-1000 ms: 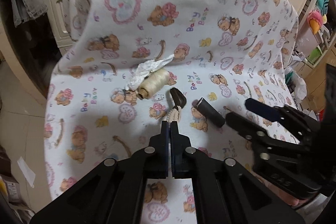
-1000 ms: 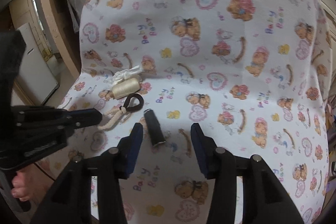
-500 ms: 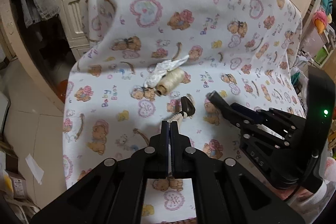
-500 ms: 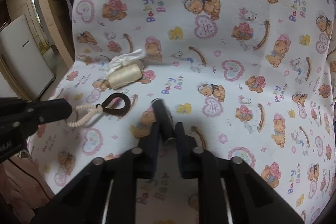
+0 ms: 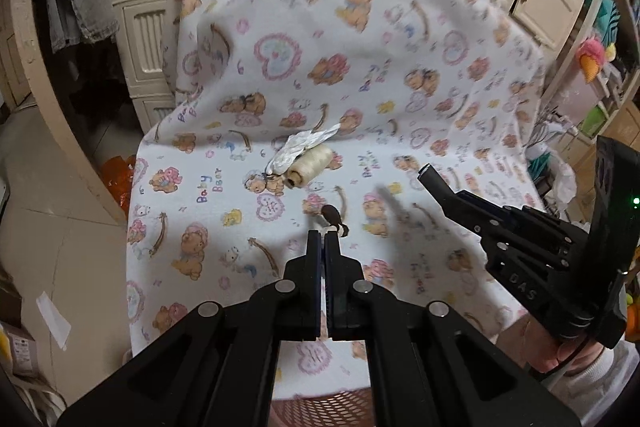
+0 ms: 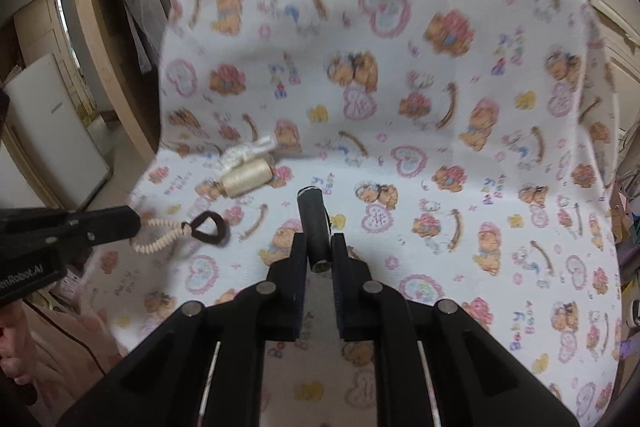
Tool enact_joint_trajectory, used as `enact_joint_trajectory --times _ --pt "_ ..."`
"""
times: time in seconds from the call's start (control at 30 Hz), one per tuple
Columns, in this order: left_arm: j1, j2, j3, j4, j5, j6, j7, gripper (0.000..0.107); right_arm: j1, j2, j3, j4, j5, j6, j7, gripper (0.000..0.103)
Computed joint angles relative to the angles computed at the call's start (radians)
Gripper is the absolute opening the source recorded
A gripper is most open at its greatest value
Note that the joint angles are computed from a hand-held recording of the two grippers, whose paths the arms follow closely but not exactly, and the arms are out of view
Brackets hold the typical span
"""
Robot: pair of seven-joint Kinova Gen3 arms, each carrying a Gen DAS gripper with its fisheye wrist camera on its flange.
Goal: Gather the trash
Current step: 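Carry the black cylinder and rope loop down over the wastebasket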
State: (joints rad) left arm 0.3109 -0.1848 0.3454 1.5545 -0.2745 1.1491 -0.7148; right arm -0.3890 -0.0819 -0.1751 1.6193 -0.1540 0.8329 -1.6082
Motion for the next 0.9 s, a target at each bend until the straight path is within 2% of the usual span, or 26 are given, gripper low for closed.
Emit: enact_joint_trajectory --times 0.1,0.23,0.4,0.5,0.67,0.73,0.9 --pt "-0.001 -0.015 0.031 -0.017 -0.025 0.025 0.05 0.0 0.002 -0.06 0.018 0.009 -0.056 0.015 0.034 0.011" --pt "0.006 -0.037 0.087 -0.06 -0.053 0.072 0.096 0.0 0.003 -0.143 0.021 0.013 -0.092 0.041 0.008 0.011" --pt "0.012 -0.052 0.199 -0.108 -0.118 0.17 0.177 0.0 0.008 -0.248 0.011 0.021 -0.116 0.077 -0.063 0.011" --pt "0.017 -0.071 0.255 -0.111 -0.131 0.21 0.225 0.0 0.02 -0.323 -0.029 0.039 -0.092 0.1 -0.115 0.011" --pt "0.0 -0.135 0.271 -0.049 -0.057 0.181 0.263 0.0 -0.007 -0.404 -0.021 0.085 -0.126 0.158 -0.147 0.011" --pt "-0.018 -0.144 0.279 -0.017 -0.028 0.165 0.269 0.0 -0.002 -0.417 -0.043 0.108 -0.115 0.169 -0.153 0.011" --pt "-0.017 -0.144 0.218 0.067 0.075 0.118 0.242 0.0 0.011 -0.373 -0.097 0.144 -0.077 0.212 -0.177 0.011"
